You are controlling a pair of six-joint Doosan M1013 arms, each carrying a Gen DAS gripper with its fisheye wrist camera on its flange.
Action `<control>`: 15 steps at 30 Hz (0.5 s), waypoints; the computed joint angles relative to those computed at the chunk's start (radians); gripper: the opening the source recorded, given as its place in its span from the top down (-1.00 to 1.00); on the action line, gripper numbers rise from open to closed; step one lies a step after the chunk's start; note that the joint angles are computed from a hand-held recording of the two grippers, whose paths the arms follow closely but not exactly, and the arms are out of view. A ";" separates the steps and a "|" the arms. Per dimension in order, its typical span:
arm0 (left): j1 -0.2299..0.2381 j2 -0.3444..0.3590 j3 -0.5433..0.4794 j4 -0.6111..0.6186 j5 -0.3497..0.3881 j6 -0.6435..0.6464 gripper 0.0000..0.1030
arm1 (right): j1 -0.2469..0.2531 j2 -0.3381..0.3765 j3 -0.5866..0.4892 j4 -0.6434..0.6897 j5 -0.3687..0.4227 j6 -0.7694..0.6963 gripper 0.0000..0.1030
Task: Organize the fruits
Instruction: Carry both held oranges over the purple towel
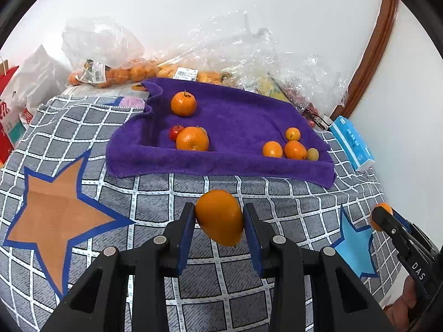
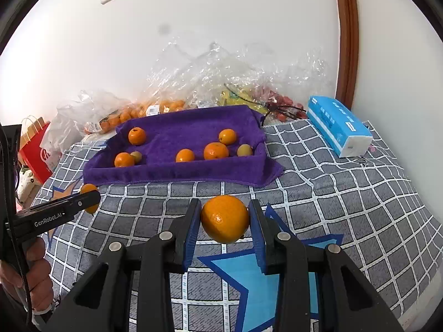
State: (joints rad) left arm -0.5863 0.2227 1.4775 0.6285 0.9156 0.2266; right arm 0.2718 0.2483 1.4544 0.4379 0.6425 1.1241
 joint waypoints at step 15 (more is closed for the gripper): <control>0.004 -0.005 -0.015 0.024 -0.006 0.000 0.34 | -0.004 0.010 -0.019 0.031 0.006 -0.029 0.32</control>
State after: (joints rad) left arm -0.5821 0.2175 1.4623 0.6521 0.9094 0.2263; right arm 0.2682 0.2581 1.4359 0.4684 0.6490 1.0954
